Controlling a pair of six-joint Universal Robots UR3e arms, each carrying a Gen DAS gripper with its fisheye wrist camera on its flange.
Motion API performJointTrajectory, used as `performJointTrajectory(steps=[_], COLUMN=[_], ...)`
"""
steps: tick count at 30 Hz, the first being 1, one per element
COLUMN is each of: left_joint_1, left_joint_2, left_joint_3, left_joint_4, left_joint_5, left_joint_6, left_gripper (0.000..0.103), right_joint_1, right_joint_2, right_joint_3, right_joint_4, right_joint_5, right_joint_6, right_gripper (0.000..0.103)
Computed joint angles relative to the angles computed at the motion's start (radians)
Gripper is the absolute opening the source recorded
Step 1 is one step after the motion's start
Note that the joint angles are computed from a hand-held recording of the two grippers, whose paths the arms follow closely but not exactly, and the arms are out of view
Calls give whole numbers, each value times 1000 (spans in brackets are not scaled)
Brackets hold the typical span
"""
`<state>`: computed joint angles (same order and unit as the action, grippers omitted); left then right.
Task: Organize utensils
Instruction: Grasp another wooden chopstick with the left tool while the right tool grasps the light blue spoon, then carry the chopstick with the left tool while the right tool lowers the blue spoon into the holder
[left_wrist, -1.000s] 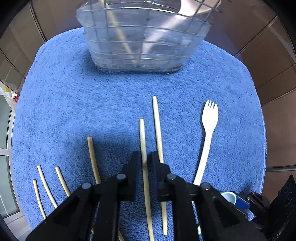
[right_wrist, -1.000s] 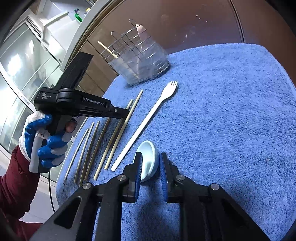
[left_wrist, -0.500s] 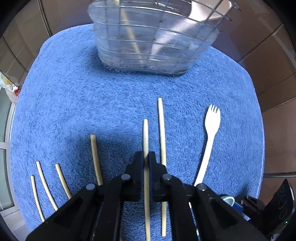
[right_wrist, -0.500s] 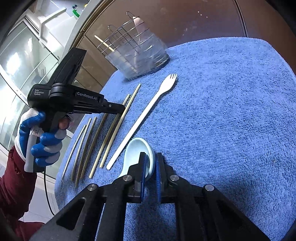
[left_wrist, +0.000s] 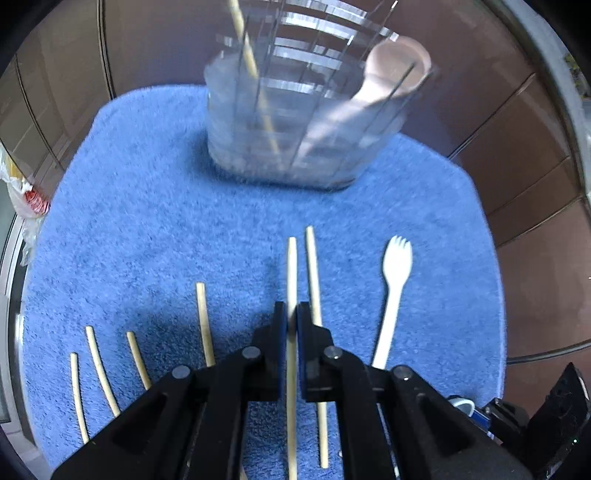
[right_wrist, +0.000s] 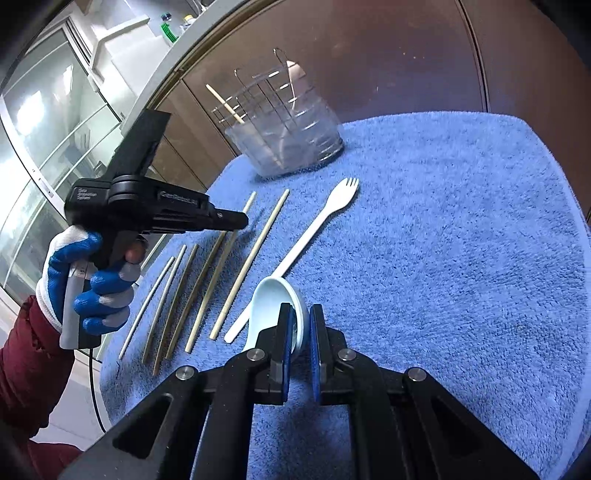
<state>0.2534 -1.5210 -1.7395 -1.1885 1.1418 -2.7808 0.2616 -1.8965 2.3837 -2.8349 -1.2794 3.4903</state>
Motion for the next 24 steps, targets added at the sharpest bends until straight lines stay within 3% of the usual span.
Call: performJointTrajectory(steps=[8,15,24], left_joint_1=[150,202,411], left_joint_2=[206,323,494], left_joint_3=[-92,-101,-49], left_joint_4=[-90,-174,-477], left_joint_5=[-124,-198,-324], left_joint_6=[126,150,379], left_gripper=[5,5,5], right_joint_1=[98,197,375], right_joint_2=[-30,-70,-56], right_joint_3=[-42,-97,-237], right_joint_4=[24,90,178], right_joint_5=[-115,-230,-463], right_joint_6=[51,96,145], right_gripper=[8,8,8])
